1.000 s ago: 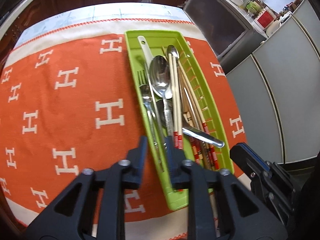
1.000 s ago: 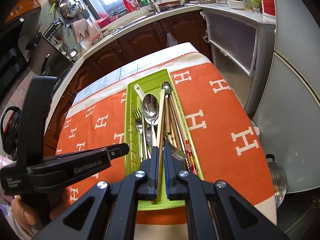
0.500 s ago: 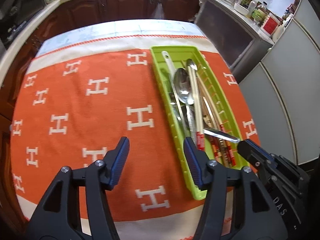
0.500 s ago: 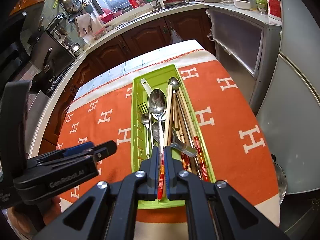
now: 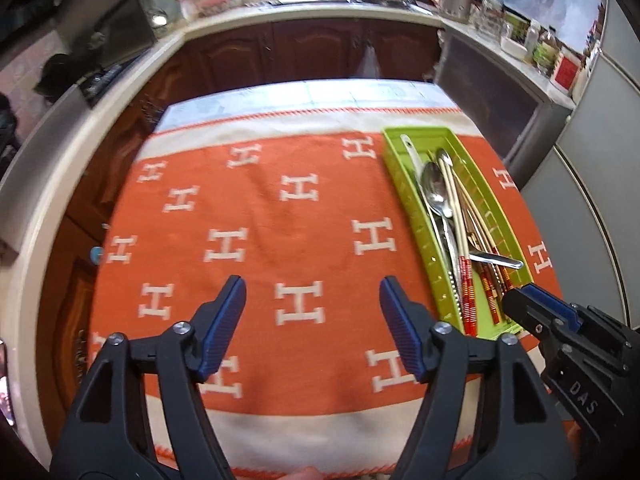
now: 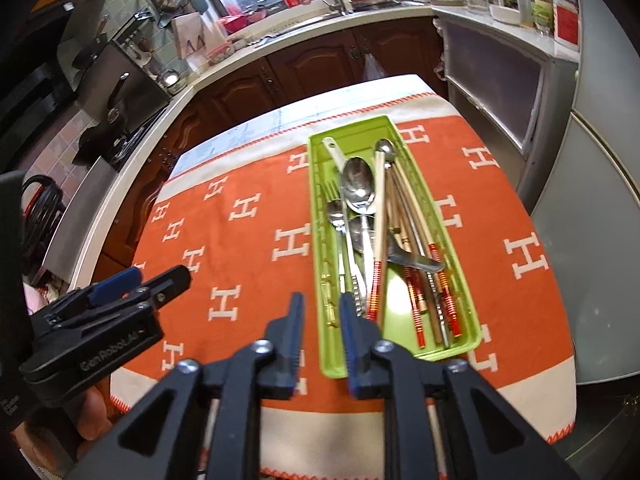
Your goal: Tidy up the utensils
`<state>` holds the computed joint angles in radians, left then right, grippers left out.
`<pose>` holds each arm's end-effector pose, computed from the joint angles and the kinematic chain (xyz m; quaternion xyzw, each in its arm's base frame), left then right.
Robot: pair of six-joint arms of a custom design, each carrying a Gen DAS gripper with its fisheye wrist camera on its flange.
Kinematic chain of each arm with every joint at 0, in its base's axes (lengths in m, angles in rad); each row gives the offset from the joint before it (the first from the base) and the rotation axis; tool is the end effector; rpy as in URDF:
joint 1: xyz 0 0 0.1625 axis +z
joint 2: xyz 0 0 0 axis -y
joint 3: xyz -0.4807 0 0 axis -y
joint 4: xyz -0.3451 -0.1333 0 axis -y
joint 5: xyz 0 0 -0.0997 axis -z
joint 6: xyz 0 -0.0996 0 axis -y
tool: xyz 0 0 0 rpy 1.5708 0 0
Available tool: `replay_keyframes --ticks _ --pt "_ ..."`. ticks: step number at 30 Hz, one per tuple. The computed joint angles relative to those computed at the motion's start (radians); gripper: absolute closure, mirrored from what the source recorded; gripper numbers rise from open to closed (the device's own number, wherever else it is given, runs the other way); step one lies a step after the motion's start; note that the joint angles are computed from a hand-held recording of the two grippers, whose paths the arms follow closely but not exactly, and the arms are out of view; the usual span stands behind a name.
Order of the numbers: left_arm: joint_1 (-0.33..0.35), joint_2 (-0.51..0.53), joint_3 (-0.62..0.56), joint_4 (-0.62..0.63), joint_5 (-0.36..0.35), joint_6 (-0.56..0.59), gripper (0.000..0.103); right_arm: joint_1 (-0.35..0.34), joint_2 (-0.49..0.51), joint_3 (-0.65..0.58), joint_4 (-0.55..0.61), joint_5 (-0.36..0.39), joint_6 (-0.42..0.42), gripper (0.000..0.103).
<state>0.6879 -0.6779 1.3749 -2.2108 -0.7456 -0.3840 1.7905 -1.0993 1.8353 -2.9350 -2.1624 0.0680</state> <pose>-0.4365 -0.6260 0.1693 0.2371 0.8845 -0.2162 0.3385 0.2074 -0.5719 0.3508 -0.0209 -0.9140 0.3322 0.2320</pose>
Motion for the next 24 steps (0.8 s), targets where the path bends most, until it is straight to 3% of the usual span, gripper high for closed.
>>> replay_keyframes --ticks 3,15,24 --pt "-0.014 -0.040 0.028 0.003 0.033 -0.010 0.022 0.015 -0.002 -0.012 0.019 0.022 0.010 0.081" --pt "-0.062 -0.156 0.100 -0.026 0.099 -0.024 0.021 0.117 0.025 -0.088 0.053 0.032 -0.004 0.079" --pt "-0.063 -0.171 0.104 -0.006 0.098 -0.049 0.021 0.160 0.065 -0.096 0.002 -0.059 -0.054 0.074"
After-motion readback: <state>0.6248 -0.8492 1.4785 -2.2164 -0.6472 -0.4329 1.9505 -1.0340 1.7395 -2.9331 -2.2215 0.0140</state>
